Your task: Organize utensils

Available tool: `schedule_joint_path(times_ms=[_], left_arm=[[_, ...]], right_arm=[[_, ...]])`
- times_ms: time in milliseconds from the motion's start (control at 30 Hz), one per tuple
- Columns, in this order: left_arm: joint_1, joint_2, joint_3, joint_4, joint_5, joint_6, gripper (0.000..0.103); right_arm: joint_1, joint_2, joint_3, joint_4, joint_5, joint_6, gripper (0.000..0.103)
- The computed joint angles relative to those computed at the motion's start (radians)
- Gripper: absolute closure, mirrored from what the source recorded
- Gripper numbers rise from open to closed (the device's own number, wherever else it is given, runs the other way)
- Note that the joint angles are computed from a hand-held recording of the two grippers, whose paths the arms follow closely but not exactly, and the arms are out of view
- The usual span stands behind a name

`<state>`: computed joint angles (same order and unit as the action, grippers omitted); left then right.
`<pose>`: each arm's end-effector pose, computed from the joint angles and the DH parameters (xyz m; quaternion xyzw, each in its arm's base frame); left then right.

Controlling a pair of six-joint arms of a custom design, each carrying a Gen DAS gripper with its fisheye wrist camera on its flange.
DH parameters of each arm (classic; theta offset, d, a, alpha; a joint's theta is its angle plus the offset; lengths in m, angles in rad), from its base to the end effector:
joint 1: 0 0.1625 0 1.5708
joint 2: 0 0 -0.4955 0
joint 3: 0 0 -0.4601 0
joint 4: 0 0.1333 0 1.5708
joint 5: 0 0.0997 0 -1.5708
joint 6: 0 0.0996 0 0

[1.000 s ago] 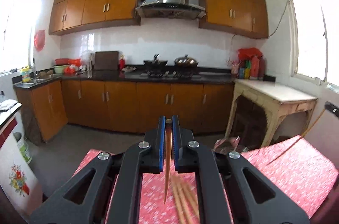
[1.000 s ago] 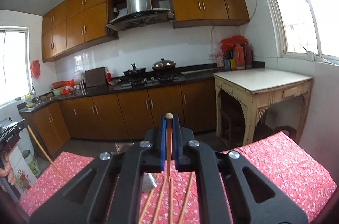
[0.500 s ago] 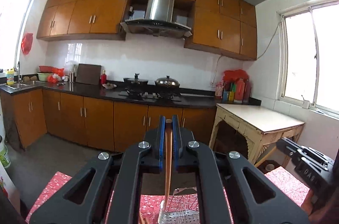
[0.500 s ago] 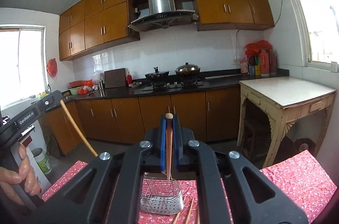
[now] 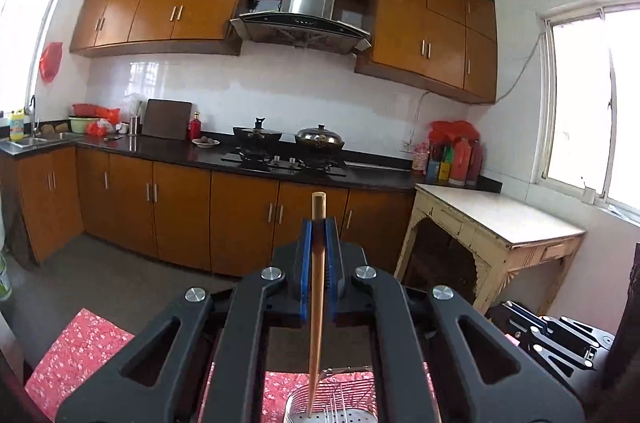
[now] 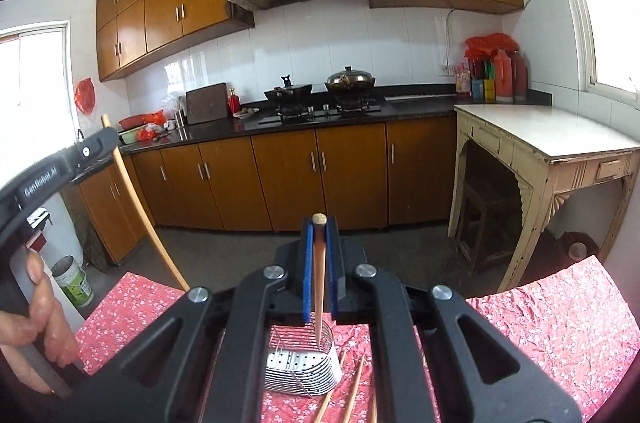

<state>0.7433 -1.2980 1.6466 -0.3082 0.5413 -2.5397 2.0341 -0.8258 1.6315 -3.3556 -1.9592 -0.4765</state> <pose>-0.3035 -0.5759 0.3808 0.1539 0.6977 -0.6391 0.2850 0.4371 -0.6611 0.2262 0.3112 -0.8132 0.4603 0.1734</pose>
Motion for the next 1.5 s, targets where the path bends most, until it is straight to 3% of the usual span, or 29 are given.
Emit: schedule_joint_path(times_ms=[67, 267, 300, 333, 367, 400, 467, 633, 867, 1000, 1067, 1233, 1500], left_arm=[[0.005, 0.004, 0.009, -0.039, -0.003, 0.046, 0.096], [0.043, 0.064, -0.06, 0.087, -0.038, -0.055, 0.096], [0.05, 0.075, -0.073, 0.115, -0.06, -0.067, 0.096], [0.051, 0.08, -0.08, 0.136, -0.071, -0.08, 0.095], [0.053, 0.08, -0.085, 0.159, -0.085, -0.097, 0.087], [0.054, 0.076, -0.087, 0.173, -0.094, -0.113, 0.069], [0.048, 0.046, -0.06, 0.149, -0.113, -0.112, 0.048], [0.028, -0.015, -0.009, 0.15, -0.17, -0.103, 0.046], [0.008, -0.097, 0.098, 0.352, -0.238, -0.313, 0.037], [0.017, -0.099, 0.166, 0.526, -0.241, -0.516, 0.037], [0.019, -0.098, 0.211, 0.55, -0.237, -0.559, 0.037], [0.042, -0.01, 0.267, 0.803, -0.192, -0.855, 0.037], [0.051, 0.027, 0.321, 0.88, -0.116, -0.987, 0.033]], right_arm=[[-0.003, 0.005, -0.004, 0.005, 0.002, 0.004, 0.096], [-0.009, 0.028, -0.024, 0.034, -0.016, 0.011, 0.095], [-0.009, 0.031, -0.026, 0.027, -0.029, 0.013, 0.091], [-0.009, 0.031, -0.025, 0.023, -0.036, 0.014, 0.079], [-0.009, 0.028, -0.018, 0.003, -0.042, 0.011, 0.072], [-0.01, 0.024, -0.011, -0.019, -0.046, 0.006, 0.061], [-0.013, 0.012, 0.007, -0.056, -0.052, -0.002, 0.056], [-0.028, -0.049, 0.077, -0.111, -0.08, 0.001, 0.05], [-0.092, -0.138, 0.225, -0.16, -0.161, 0.027, 0.05], [-0.147, -0.155, 0.307, -0.098, -0.189, 0.077, 0.051], [-0.178, -0.152, 0.352, -0.052, -0.185, 0.111, 0.057], [-0.225, -0.126, 0.411, 0.051, -0.148, 0.174, 0.08], [-0.218, -0.065, 0.417, 0.046, -0.17, 0.17, 0.081]])
